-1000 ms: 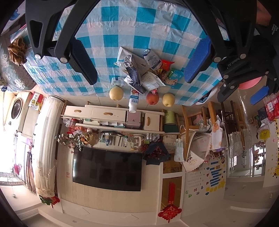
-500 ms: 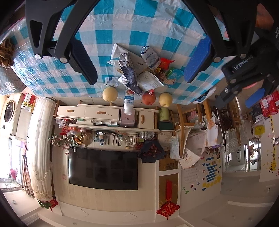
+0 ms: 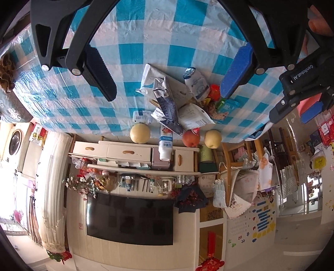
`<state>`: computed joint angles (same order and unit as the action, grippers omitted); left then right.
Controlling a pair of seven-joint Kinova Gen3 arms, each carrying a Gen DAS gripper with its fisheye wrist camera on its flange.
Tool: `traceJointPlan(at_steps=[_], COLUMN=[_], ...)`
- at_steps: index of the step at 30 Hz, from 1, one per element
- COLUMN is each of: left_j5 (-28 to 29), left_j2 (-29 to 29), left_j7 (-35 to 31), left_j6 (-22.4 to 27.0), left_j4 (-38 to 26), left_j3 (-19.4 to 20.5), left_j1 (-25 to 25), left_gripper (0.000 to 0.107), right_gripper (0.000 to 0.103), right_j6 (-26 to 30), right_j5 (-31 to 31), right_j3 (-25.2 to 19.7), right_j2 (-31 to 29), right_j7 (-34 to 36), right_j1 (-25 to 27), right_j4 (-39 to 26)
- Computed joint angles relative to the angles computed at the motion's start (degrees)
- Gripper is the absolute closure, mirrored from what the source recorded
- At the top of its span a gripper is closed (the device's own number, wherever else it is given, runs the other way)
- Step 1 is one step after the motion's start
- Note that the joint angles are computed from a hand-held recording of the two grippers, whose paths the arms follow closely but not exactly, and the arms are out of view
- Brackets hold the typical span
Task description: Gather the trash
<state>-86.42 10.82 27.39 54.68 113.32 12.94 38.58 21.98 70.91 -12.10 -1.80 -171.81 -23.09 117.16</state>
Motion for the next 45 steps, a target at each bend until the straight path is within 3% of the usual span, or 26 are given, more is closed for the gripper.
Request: traceJointPlan(at_steps=[2, 5, 11, 15, 16, 17, 19, 21, 22, 23, 25, 29, 34, 37, 39, 42, 45], left_j5=[2.2, 3.61, 3.44, 2.87, 3.47, 4.38, 7.33, 11.14, 11.75, 12.64, 13.3, 18.26, 23.74, 26.13, 28.59, 33.62, 38.68], left_j2=[0.84, 2.26, 3.23, 4.33, 4.53, 4.65, 4.54, 4.88, 5.06, 5.37, 5.84, 7.33, 11.72, 14.74, 16.76, 20.6, 24.64], left_j7=[-4.35, -8.36, -10.48, -11.45, -12.12, -13.01, -15.87, -18.94, -19.51, -20.67, -22.78, -29.96, -41.61, -48.6, -53.26, -60.25, -67.24], left_j6=[-0.53, -1.99, -8.42, -12.46, -13.74, -15.68, -20.16, -24.82, -26.57, -27.85, -31.39, -38.15, -40.18, -37.75, -36.61, -33.94, -29.21], left_j4=[-1.25, -2.35, -2.49, -2.8, -3.2, -3.5, -4.08, -4.8, -4.88, -5.32, -6.14, -8.95, -15.23, -19.66, -22.42, -27.25, -32.45], left_j3=[-0.21, -2.39, -4.19, -4.89, -5.94, -7.02, -5.99, -4.13, -4.5, -5.79, -9.22, -17.09, -12.7, -5.51, -0.2, 7.76, 14.59], left_j1=[-0.62, 0.3, -0.96, -2.45, -2.18, -2.33, -5.77, -10.17, -10.85, -10.48, -9.23, -5.9, -11.89, -18.27, -23.03, -29.54, -33.99], left_gripper=[0.009, 0.009, 0.009, 0.011, 0.02, 0.037, 0.042, 0.045, 0.046, 0.046, 0.046, 0.046, 0.046, 0.046, 0.046, 0.046, 0.046], right_gripper=[0.003, 0.003, 0.003, 0.003, 0.003, 0.004, 0.007, 0.034, 0.04, 0.045, 0.045, 0.045, 0.045, 0.045, 0.055, 0.058, 0.062], right_j6=[0.82, 2.79, 4.08, -1.06, -3.38, -5.71, -9.94, -11.12, -10.92, -9.79, -9.23, -6.47, -1.2, 1.37, 3.38, 5.92, 7.6], right_j5=[0.02, 0.25, 4.25, -3.05, -5.38, -7.71, -12.37, -16.77, -18.19, -19.6, -22.47, -25.37, -24.63, -24.09, -25.65, -26.64, -27.04], right_j3=[-2.93, -10.81, -26.52, -33.03, -33.99, -35.14, -37.77, -42.58, -45.23, -47.89, -52.25, -53.2, -54.82, -50.38, -47.85, -45.02, -45.41], right_j2=[0.98, 3.18, 7.59, 11.09, 12.05, 12.77, 15.34, 18.32, 20.19, 22.29, 26.04, 31.19, 37.36, 37.73, 38.32, 39.26, 40.91], right_j7=[0.36, 0.89, -1.05, 6.76, 8.61, 10.57, 14.6, 19.26, 21.59, 23.92, 28.56, 37.75, 44.09, 46.13, 48.39, 49.66, 50.48], right_j1=[2.97, 10.6, 26.52, 37.14, 39.79, 42.45, 47.76, 53.07, 55.61, 57.57, 60.91, 58.92, 55.41, 49.75, 46.75, 43.71, 43.43], right_j4=[-0.39, -1.43, -2.35, -4.03, -4.33, -4.4, -4.99, -6.2, -6.89, -8.04, -9.57, -14.55, -20.49, -23.65, -25.93, -28.48, -30.1])
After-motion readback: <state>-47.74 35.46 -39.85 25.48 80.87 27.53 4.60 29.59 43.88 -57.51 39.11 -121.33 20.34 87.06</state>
